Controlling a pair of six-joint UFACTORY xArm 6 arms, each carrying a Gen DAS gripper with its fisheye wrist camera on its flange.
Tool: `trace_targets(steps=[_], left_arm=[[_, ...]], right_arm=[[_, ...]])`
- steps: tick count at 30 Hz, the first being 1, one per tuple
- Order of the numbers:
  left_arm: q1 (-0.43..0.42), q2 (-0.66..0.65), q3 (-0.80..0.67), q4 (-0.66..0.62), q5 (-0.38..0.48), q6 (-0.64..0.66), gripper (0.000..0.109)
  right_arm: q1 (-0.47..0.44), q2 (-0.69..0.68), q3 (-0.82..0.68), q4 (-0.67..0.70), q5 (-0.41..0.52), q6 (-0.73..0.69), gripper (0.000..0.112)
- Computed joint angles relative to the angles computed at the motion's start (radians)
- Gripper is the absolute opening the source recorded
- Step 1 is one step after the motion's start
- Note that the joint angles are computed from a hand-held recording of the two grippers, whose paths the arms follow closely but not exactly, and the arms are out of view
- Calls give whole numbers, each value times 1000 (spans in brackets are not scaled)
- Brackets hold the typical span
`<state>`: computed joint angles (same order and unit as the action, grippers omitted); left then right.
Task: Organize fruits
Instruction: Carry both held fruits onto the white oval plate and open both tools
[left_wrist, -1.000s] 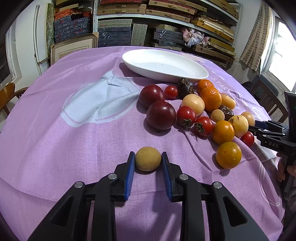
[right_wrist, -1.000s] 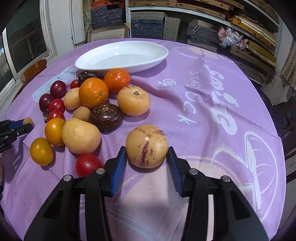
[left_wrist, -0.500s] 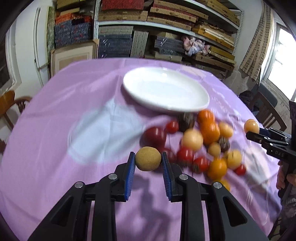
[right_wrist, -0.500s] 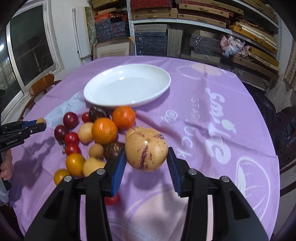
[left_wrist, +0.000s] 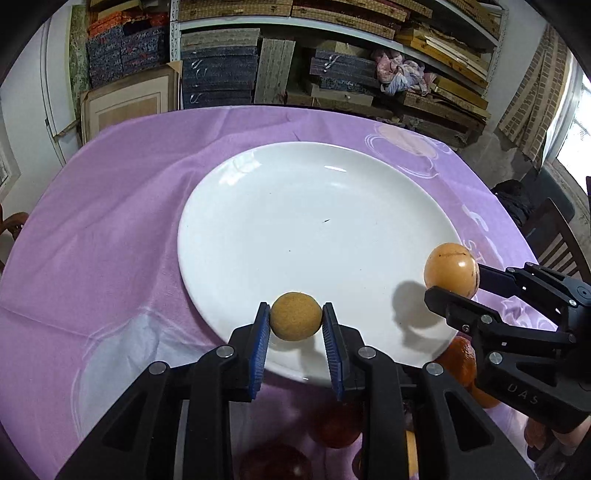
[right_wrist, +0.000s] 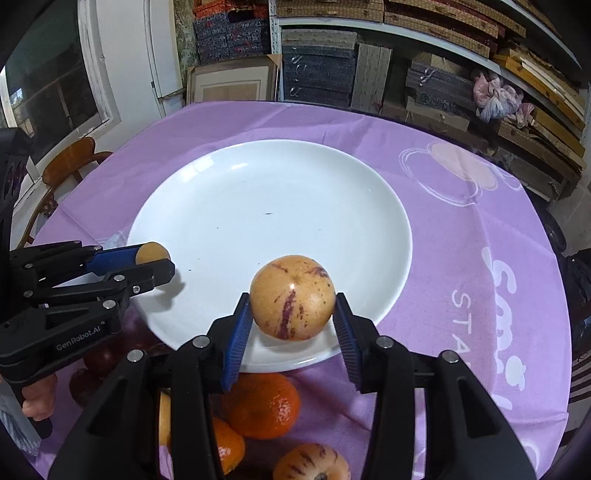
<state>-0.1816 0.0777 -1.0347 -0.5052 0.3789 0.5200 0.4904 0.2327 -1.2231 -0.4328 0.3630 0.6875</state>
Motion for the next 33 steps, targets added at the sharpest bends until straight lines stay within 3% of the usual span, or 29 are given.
trace_targets(steps=[2,3,5,6,10,12,13,15,18,22,24,26,28,33], left_arm=[[3,1,-1,-16,3,13,32],[3,-5,5,-19,-2,21,39],[5,-33,29,-35,-21,37,55],[8,-47,39,-56,-31,51,62],[38,-132,91,-69,-3,43,62],[57,-206,158,-88,-12,69,67],[64,-245,198,-90,-24,80,69],[73,-323,292,-76,-69,91,71],[79,-414,428,-8,-122,65,71],[49,-486,556,-26,-214,75,72],[37,-511,583,-15,-236,55,72],[21,-522,580,-108,-211,123,72],[1,-519,582,-108,-223,112,72],[-31,-480,594,1,-265,15,73]], right_arm=[[-12,0,13,-27,-26,33,44],[-17,-7,22,-55,-41,62,45],[-28,-42,58,-93,-67,100,62],[-32,-59,71,-144,-78,148,65],[-35,-173,167,-297,-93,289,67],[-27,-257,243,-440,-86,416,74],[-22,-299,280,-514,-76,482,81],[-1,-392,371,-667,-44,626,84],[42,-510,494,-803,11,785,93],[69,-624,617,-1000,45,1020,94],[65,-643,643,-1037,48,1068,94],[46,-638,646,-1038,27,1068,94],[22,-634,648,-1044,-4,1081,94],[-10,-614,638,-1039,-51,1091,94]])
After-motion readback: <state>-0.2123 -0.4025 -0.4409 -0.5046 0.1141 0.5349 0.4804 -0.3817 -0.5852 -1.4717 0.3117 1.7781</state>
